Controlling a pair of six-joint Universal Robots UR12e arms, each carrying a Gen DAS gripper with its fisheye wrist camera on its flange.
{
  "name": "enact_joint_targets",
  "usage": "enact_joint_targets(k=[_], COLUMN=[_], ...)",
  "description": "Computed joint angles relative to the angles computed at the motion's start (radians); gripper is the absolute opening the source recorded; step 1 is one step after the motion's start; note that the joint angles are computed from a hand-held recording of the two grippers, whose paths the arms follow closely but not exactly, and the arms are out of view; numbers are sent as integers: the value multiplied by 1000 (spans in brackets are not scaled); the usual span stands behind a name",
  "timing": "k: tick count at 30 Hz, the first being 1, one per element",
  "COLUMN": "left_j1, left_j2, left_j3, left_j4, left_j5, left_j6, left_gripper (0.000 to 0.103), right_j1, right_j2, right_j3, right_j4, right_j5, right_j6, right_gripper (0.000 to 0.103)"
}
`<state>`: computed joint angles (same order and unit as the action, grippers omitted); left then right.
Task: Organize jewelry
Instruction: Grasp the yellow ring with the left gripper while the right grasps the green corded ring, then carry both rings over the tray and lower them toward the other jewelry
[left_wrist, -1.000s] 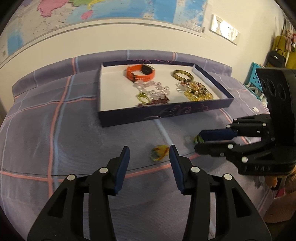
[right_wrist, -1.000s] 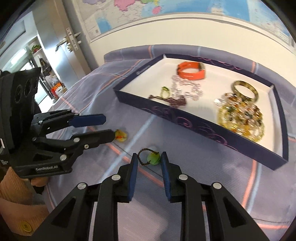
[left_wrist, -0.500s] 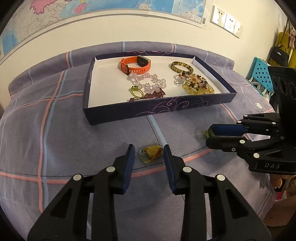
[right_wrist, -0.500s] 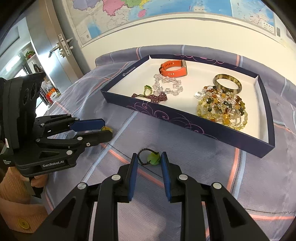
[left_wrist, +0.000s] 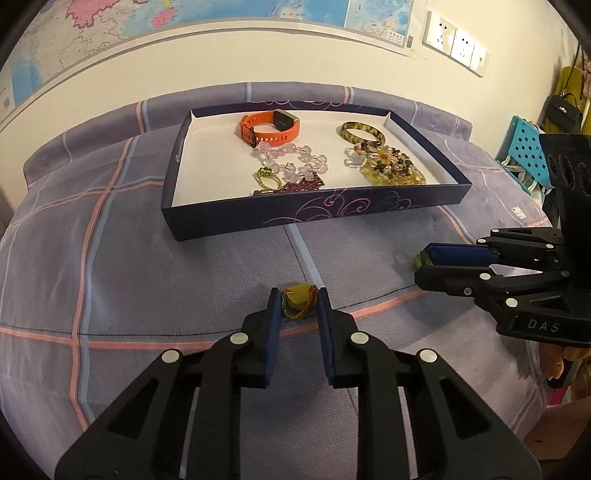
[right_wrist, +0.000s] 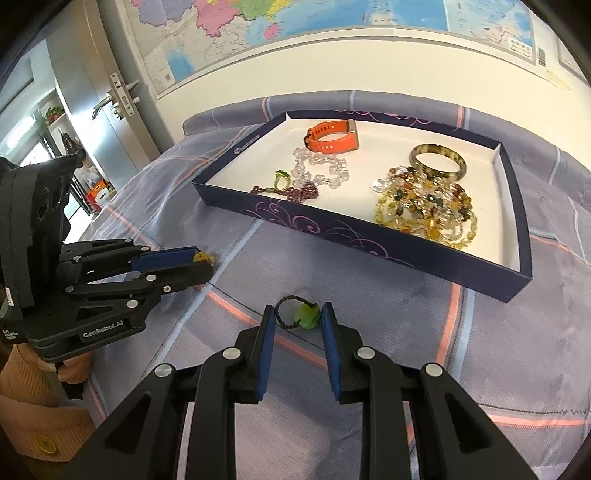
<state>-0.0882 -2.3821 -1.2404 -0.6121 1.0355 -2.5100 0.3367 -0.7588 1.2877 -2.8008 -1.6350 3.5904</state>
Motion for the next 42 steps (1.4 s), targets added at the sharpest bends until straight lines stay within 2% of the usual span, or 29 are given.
enact_joint_targets(k=[18, 42], left_j1=[9, 4], left_j2=[21, 6], left_j3=[-18, 21], left_j4=[-4, 44], left_j5=[-85, -112], left_j6=[-40, -104], left_gripper=[20, 20], right_j1=[1, -5], right_j2=[-27, -39], right_j3=[45, 48], right_j4=[-58, -90], right_j5=[-31, -73], right_j6=[22, 9], right_gripper=[23, 23])
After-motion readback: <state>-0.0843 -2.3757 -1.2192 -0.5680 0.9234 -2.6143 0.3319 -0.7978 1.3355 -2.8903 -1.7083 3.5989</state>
